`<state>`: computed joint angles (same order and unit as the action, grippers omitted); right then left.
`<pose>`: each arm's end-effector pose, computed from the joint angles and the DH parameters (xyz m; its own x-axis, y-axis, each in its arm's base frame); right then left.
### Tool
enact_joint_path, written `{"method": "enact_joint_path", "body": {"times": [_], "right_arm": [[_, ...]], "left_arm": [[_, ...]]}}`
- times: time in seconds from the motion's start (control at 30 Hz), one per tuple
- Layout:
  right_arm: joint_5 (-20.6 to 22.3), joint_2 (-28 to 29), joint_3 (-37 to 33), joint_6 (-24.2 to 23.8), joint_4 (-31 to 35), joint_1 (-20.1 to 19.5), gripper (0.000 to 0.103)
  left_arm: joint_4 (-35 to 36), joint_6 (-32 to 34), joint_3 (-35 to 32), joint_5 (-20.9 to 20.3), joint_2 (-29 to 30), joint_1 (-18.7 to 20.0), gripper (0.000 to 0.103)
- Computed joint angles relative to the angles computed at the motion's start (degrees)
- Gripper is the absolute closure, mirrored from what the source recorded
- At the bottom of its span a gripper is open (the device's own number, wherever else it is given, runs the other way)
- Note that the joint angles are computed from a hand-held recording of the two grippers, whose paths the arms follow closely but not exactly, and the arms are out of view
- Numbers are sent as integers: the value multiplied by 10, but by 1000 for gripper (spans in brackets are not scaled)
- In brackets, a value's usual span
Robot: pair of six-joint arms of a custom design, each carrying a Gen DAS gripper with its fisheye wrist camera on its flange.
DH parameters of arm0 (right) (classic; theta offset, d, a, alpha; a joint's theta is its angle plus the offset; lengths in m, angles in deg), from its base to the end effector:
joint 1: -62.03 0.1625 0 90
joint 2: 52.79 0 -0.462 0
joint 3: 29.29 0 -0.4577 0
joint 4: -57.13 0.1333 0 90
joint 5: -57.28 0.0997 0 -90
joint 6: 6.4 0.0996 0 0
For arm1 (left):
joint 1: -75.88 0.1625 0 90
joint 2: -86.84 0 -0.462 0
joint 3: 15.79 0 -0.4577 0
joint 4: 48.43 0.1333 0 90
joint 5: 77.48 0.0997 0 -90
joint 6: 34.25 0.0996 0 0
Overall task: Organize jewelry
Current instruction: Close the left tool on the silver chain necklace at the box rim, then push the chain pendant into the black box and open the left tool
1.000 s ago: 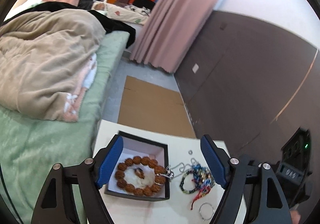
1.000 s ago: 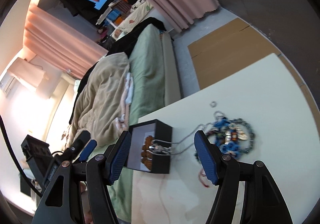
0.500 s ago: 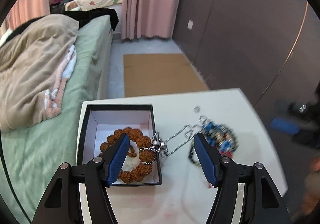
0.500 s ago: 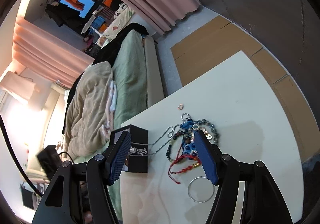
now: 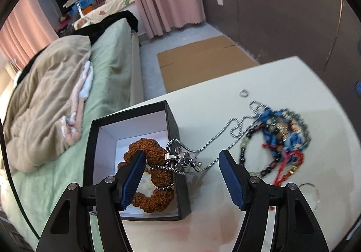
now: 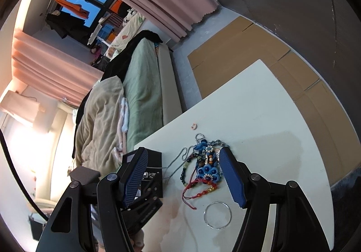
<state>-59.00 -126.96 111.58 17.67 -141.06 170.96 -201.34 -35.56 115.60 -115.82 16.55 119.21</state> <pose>0.2274 -0.3881 0.1858 -0.9604 0.2767 0.0326 0.1629 0.6524 -0.7402 -0.2031 -0.4822 0.1381 -0.4602 0.4184 -0.7830 0.7167 0.6956 -0.0495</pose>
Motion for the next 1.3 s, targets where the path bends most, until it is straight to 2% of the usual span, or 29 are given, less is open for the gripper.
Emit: {"method": "enact_joint_path", "body": {"times": [0.2, 0.33, 0.37, 0.4, 0.5, 0.63, 0.73, 1.0, 1.3], "right_arm": [[1, -8, 2, 1, 8, -3, 37], [1, -9, 2, 4, 12, -4, 37], [1, -9, 2, 4, 14, -4, 37], [0, -8, 1, 5, 14, -4, 37], [-2, -7, 2, 9, 16, -4, 37], [-5, -6, 2, 11, 19, -3, 37], [-6, -6, 1, 10, 24, -2, 37], [-6, -7, 3, 10, 34, -1, 37], [-3, -8, 2, 5, 43, -3, 37]], "left_arm": [[25, -10, -6, 63, 30, -3, 35], [7, -2, -4, 96, 40, -5, 35], [-1, 3, -3, 94, 37, -5, 42], [-4, 6, -3, 83, 30, -5, 52], [-11, 6, -1, 43, 4, -4, 62], [-17, 3, 3, 17, -14, -6, 62], [-8, -11, -1, -28, -35, 4, 71], [-10, -53, -12, -121, -71, 36, 74], [-45, -58, -8, -172, -101, 43, 74]]}}
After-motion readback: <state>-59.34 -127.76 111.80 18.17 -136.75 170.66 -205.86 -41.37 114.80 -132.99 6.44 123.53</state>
